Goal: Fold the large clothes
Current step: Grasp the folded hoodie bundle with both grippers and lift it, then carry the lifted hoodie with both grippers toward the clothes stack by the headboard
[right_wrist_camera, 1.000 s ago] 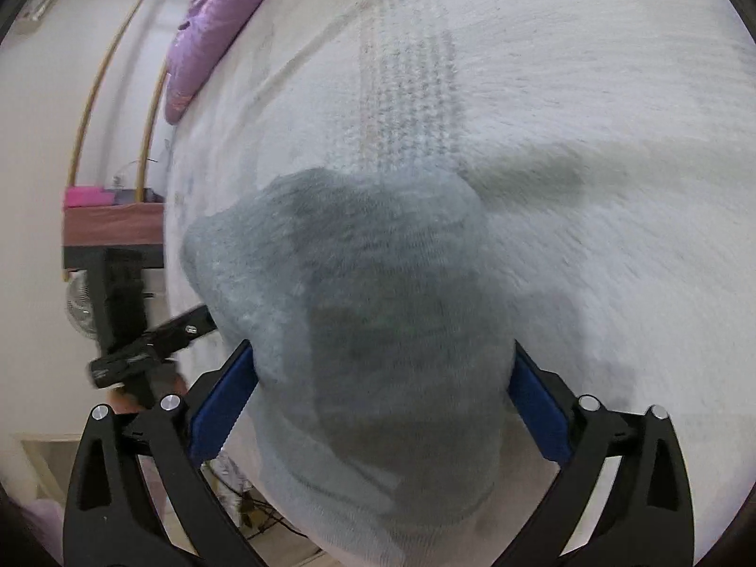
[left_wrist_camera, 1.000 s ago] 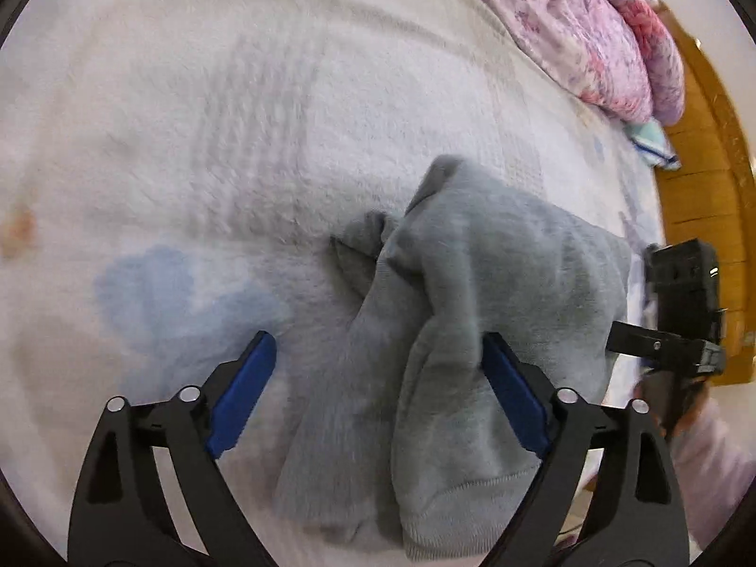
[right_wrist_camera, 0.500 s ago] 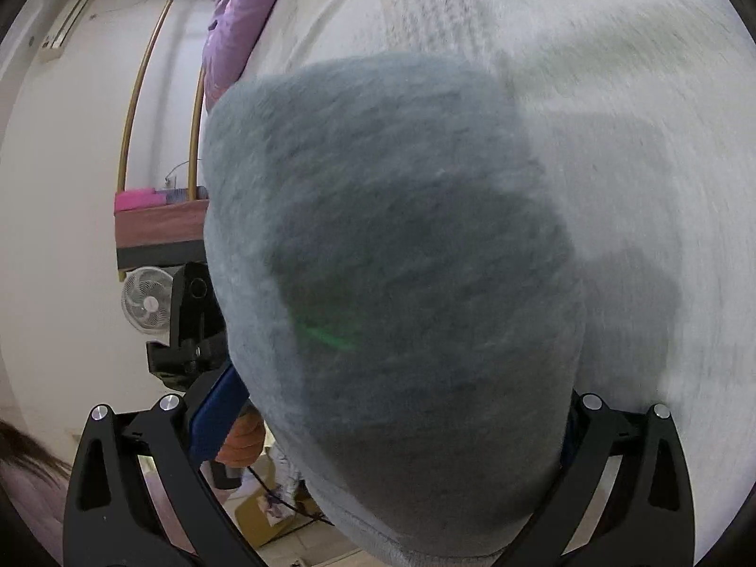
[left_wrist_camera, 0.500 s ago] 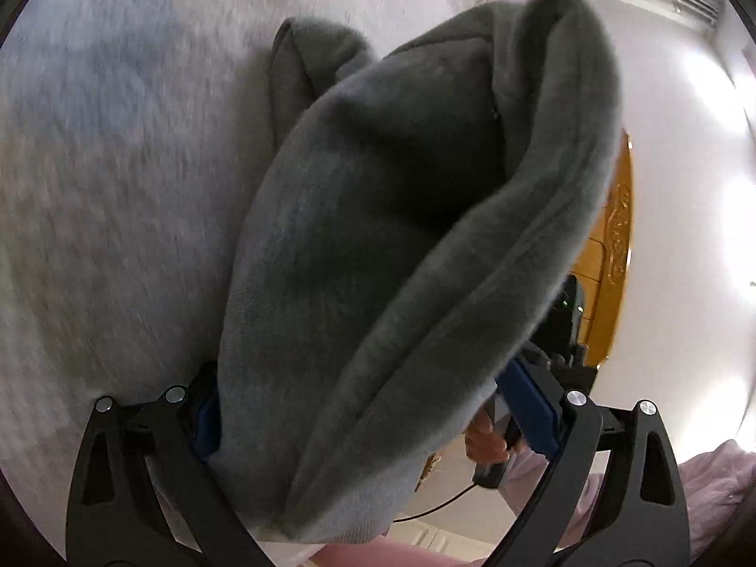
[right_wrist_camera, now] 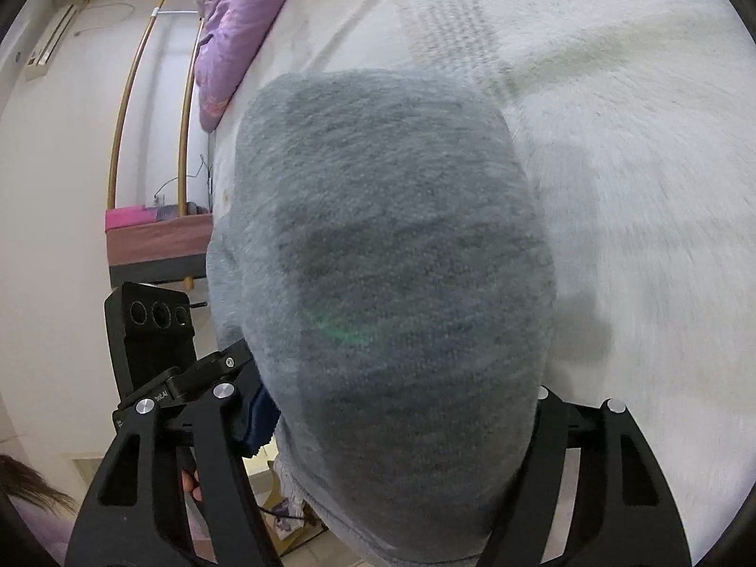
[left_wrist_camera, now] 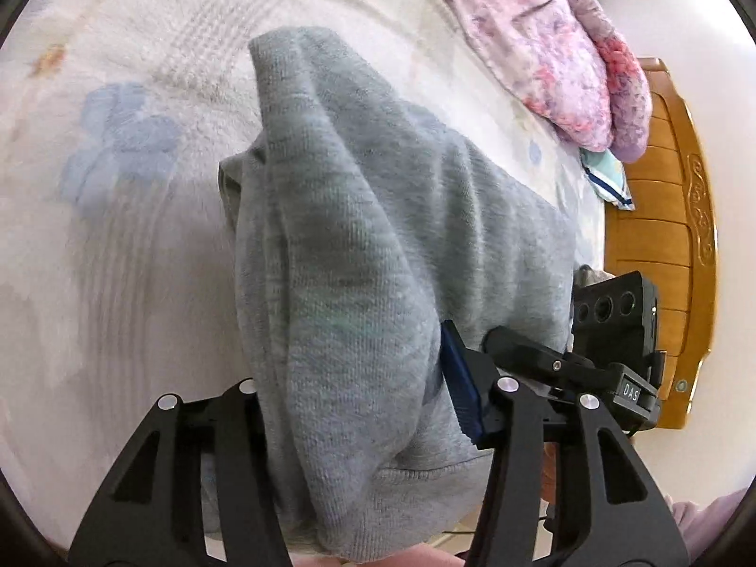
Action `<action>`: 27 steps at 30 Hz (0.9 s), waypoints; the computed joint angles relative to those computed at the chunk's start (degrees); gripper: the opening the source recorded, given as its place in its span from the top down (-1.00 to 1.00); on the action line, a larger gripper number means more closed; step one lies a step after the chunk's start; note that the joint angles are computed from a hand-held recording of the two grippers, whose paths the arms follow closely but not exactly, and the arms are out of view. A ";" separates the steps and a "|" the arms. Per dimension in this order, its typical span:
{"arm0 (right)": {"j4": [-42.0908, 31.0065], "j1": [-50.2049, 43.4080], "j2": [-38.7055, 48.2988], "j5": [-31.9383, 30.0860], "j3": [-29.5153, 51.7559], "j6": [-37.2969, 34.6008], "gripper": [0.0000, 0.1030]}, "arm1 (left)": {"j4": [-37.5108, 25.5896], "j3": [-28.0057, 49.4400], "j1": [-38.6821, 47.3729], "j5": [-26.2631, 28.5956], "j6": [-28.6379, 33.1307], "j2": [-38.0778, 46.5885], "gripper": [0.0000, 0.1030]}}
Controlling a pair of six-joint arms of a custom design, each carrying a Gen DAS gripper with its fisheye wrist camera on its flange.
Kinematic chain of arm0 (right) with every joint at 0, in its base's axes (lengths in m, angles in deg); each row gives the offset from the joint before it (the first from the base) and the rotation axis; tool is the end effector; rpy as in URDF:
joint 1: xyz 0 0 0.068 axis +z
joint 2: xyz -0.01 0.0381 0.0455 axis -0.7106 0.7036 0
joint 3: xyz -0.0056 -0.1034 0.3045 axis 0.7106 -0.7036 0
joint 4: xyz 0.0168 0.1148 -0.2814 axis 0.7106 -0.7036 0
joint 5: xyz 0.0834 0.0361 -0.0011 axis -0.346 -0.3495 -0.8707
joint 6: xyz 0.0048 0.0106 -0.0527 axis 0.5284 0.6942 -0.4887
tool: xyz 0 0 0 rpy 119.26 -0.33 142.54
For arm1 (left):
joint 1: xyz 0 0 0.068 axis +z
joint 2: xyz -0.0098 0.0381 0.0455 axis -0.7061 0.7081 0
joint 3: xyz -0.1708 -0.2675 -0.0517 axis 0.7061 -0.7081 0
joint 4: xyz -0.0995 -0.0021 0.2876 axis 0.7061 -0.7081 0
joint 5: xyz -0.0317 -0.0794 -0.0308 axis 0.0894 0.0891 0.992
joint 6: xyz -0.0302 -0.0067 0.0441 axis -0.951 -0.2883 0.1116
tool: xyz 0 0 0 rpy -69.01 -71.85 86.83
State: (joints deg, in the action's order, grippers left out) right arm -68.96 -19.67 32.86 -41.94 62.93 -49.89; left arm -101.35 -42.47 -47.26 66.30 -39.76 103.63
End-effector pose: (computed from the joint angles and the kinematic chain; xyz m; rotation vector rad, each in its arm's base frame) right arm 0.3293 0.1876 0.1238 -0.0330 -2.7175 -1.3095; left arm 0.2886 -0.0340 0.1300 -0.4596 2.8309 -1.0625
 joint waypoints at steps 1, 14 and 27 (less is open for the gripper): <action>-2.25 0.06 -2.33 -0.04 -0.23 -0.57 -0.28 | -2.56 0.16 -0.75 -0.33 -0.88 -3.05 -0.01; -32.69 -0.12 -32.28 4.99 4.25 -1.24 -0.28 | -29.78 9.98 -12.98 -5.86 -10.70 -33.18 -0.04; -55.98 -11.83 -50.41 3.55 9.90 -11.19 -0.28 | -37.83 26.36 -47.11 -31.97 -30.01 -35.97 -0.12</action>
State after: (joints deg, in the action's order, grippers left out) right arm -124.94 -31.49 -17.56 -38.39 72.83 -61.08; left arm -139.18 -16.12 -94.37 34.33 -69.77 67.66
